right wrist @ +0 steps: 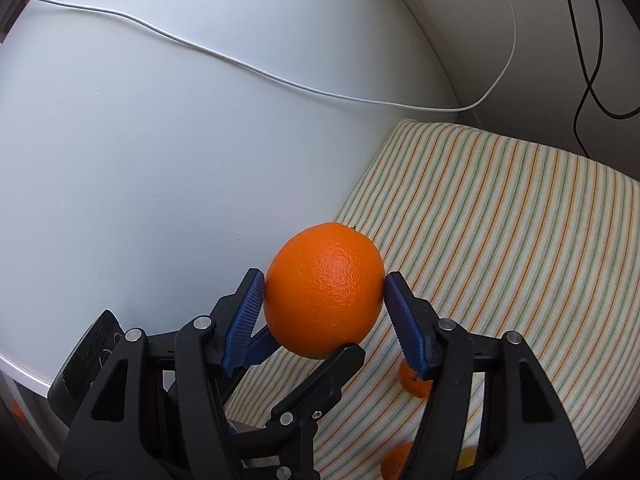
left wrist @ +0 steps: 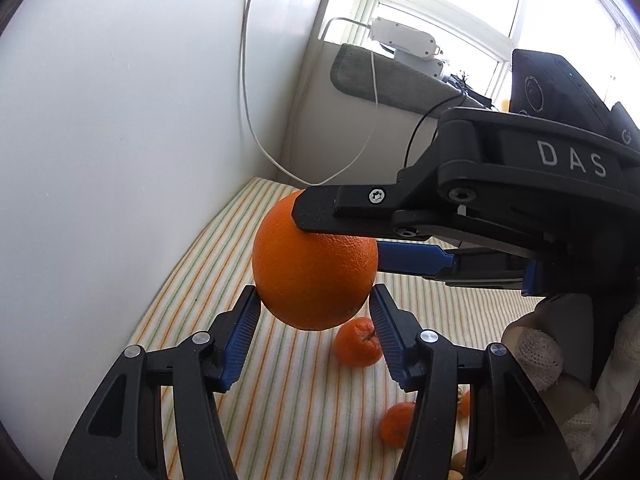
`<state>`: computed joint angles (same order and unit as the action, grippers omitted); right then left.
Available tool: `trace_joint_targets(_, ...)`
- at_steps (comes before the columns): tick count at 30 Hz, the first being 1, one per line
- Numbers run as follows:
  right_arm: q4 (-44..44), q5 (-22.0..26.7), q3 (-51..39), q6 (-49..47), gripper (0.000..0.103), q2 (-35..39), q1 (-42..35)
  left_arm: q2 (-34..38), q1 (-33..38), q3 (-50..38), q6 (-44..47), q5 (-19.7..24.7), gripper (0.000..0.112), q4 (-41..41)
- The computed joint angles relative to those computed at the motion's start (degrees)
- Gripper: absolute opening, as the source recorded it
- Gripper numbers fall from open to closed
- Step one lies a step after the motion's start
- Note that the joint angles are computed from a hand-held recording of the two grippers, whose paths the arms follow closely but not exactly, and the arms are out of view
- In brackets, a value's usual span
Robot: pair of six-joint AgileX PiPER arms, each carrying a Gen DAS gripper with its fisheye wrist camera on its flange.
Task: Organize fruits
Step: 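Carry the orange with the right gripper and lower it beside the first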
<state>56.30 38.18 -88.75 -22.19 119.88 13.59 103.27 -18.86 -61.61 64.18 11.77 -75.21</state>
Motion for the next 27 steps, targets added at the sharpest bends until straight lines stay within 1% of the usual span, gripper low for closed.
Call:
trace_joint_targets(4,2.49,-2.82,9.53,-3.19,0.065,-7.64,-1.06,-4.26,-3.37,3.56,2.78,-1.16,0.055,-3.25)
trace_joint_targets(6,3.1,-4.32,14.74,-4.37,0.065,-12.27,-1.6,-6.04,-4.9,5.19,5.1,-1.29,0.055,-5.84)
trace_joint_targets(10,5.2,-6.39,24.62,-7.25,0.065,-20.61,-3.72,-8.67,-9.84,8.11,9.12,-2.98,0.055,-11.03)
trace_joint_targets(12,7.7,-7.25,30.31,-10.25,0.065,-24.66,-5.22,-9.43,-12.0,8.89,8.76,-3.32,0.055,-11.03)
trace_joint_targets(16,7.72,-6.62,38.87,-11.22,0.065,-32.92,-9.41,-9.42,-17.02,8.8,5.91,-4.24,0.055,-9.49)
trace_joint_targets(18,7.28,-5.67,42.22,-11.89,0.065,-36.4,-12.04,-8.85,-19.47,8.16,3.72,-4.65,0.055,-7.84)
trace_joint_targets(21,5.08,-3.29,45.04,-11.57,0.065,-40.01,-16.27,-7.32,-21.97,6.14,-4.55,-4.65,0.055,-0.1)
trace_joint_targets(24,3.19,-1.19,45.68,-11.77,0.065,-41.19,-20.0,-5.4,-23.87,3.68,-11.97,-4.24,0.055,6.91)
trace_joint_targets(25,2.63,-0.55,45.96,-11.89,0.065,-41.61,-21.22,-4.31,-24.44,2.24,-16.02,-4.05,0.055,10.87)
trace_joint_targets(27,1.53,0.94,47.24,-12.04,0.065,-43.38,-23.56,-3.31,-26.41,1.13,-21.89,-4.53,0.055,15.93)
